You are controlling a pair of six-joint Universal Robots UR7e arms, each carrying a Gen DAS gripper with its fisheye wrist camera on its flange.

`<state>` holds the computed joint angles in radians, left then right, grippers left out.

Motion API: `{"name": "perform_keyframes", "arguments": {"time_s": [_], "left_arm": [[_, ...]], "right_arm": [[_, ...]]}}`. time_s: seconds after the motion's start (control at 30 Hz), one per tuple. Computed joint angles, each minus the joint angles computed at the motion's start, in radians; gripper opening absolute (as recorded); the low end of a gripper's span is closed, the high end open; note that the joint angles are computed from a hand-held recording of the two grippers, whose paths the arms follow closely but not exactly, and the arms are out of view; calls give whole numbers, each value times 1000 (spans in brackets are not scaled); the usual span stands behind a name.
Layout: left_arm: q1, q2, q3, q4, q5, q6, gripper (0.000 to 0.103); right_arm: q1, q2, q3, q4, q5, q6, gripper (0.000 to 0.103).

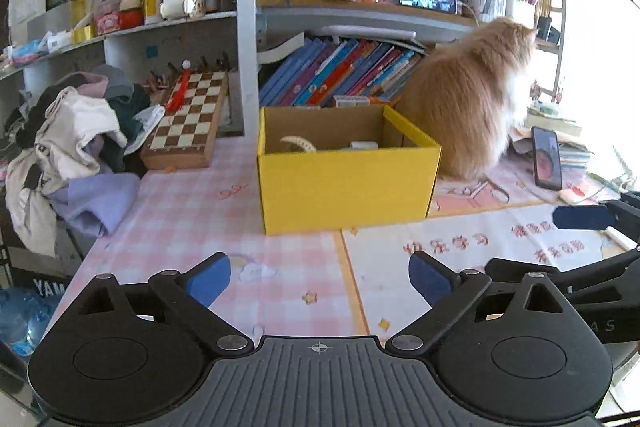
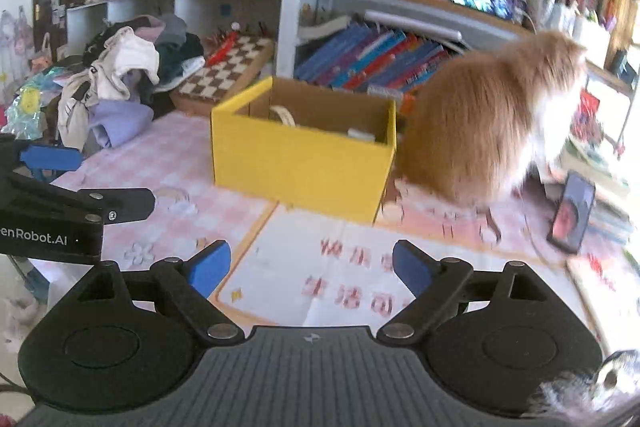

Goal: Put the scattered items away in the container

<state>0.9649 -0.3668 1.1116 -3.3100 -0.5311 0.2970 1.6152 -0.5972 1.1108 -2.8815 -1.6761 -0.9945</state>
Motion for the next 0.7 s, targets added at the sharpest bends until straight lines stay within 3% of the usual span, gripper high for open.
{"name": "perform_keyframes", "arguments": {"time_s": [0.13,0.33,0.7], "left_arm": [[0,-19,47,52,23,-73,98],[0,-38,83,134,62,-195,100],[-5,-50,104,213,79,-274,102]], "right_arm": [[-6,-23,51,-20,-38,64,90],[-9,-28,72,-41,-94,92,94],[-14,-44,96,-31,-108,84,100]]}}
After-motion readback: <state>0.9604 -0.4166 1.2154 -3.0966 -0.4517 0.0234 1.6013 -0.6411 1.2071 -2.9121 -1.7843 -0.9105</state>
